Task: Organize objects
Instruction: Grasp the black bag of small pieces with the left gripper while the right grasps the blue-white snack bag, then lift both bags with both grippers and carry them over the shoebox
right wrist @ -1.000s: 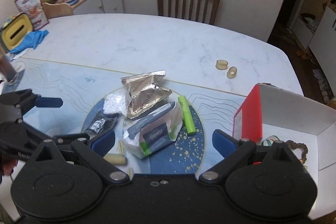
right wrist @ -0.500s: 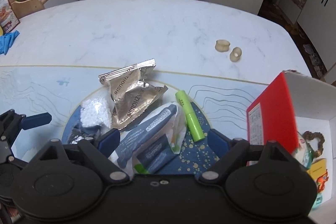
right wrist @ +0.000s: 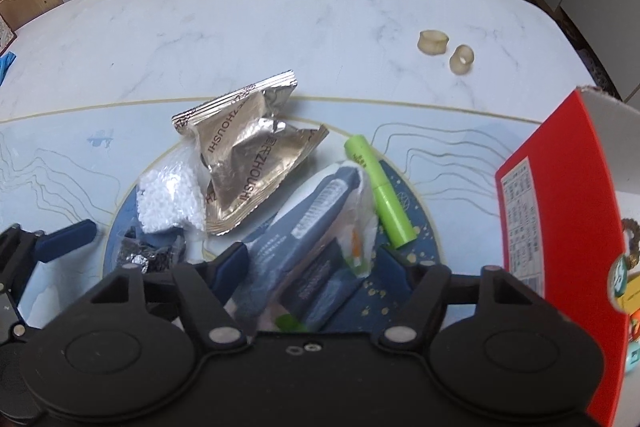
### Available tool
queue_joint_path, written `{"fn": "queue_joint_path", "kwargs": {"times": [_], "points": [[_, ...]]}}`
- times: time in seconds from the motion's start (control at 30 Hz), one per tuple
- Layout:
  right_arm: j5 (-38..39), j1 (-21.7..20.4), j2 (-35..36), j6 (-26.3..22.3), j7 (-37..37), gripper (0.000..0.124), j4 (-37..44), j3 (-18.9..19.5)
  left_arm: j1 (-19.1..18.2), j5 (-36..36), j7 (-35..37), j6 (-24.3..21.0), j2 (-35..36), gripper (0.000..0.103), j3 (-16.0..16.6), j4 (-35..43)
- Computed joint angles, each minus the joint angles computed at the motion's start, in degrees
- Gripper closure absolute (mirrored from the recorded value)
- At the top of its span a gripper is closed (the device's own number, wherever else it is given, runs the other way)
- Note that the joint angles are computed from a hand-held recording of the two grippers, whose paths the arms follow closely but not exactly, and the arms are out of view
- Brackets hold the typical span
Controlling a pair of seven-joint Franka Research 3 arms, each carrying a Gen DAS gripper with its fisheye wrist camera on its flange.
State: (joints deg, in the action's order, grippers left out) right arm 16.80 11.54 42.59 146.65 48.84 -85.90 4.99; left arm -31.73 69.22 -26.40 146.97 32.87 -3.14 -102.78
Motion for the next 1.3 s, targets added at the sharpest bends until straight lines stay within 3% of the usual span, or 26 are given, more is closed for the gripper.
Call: {"fn": "queue_joint_path", "kwargs": {"times": [0.47,0.67,0.97,1.3], "points": [[1.23,-0.25,-1.75,-0.39,2.04,0.087,-1.79,-0.08,0.27,-0.07,1.57,1.77,0.12,0.056,-0.11,0.17],[2.07,-1.05,-2.77,-0.73,2.68,0.102,-2.56,0.11,0.46,-1.06,2.3,2.9,-0.49,0.061,-0.1,-0.45],[5.12,-3.29,-5.41,-2.8,2.67,0.108,-4.33,0.68,0.78,-0.21,1.21,5.31,-3.15,0.061,-0.26,-2.94],[11.11,-6.84,-12.34,-5.1,-4.38,0.108,-9.25,1.57,2.07,1.61,3.08,7.57,-7.69,0.061,-1.79,-5.57]]}}
